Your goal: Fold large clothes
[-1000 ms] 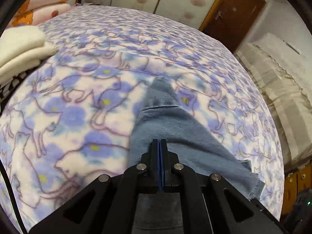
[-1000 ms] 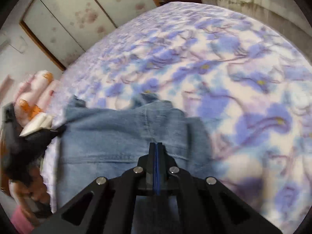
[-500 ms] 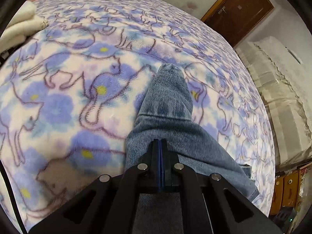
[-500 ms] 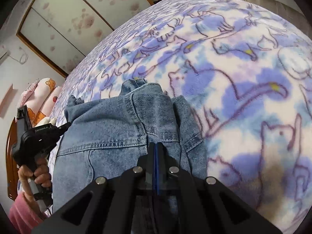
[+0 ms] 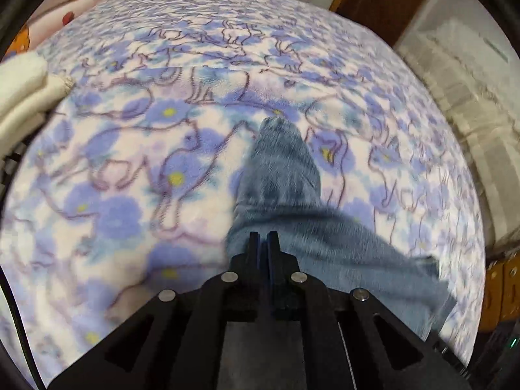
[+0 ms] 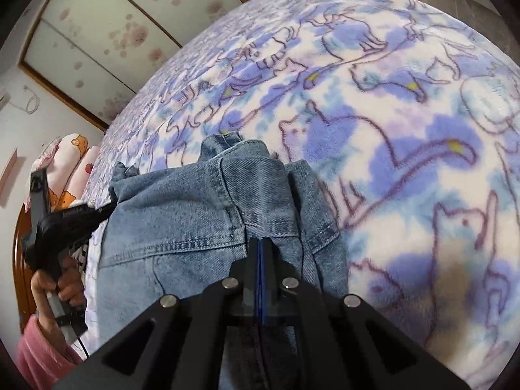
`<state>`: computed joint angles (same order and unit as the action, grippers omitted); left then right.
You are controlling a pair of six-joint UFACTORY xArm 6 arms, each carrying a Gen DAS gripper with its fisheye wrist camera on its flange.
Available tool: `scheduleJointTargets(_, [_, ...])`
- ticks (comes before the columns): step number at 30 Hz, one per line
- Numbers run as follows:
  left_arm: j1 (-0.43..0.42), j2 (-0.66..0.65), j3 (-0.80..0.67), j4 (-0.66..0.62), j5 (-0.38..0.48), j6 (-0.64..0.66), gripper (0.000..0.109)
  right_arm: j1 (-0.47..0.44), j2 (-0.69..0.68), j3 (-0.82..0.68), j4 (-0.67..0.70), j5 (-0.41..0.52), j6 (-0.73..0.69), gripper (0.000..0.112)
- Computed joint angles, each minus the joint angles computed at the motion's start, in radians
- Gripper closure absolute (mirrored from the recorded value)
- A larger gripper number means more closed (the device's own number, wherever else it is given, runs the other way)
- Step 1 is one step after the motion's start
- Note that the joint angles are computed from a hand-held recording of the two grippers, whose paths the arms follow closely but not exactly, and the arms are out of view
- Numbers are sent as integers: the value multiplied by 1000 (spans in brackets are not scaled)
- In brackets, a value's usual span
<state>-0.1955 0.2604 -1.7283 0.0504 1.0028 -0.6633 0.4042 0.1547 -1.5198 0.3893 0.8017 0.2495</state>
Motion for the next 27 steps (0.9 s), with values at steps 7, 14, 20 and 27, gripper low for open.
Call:
scheduleJointTargets(7, [-19, -177, 106, 73, 119, -62, 74, -33, -25, -91, -54, 113, 58, 107])
scheduleJointTargets(14, [-99, -346, 244, 182, 194, -112, 47, -80, -146, -15, -61, 170, 75, 77])
scheduleJointTargets(20, [-190, -420, 314, 158, 291, -134, 38, -83, -288, 164, -11, 206, 91, 57])
scheduleJointTargets(27, [-237, -481, 388, 38, 354, -198, 24, -68, -384, 305, 36, 262, 110, 40])
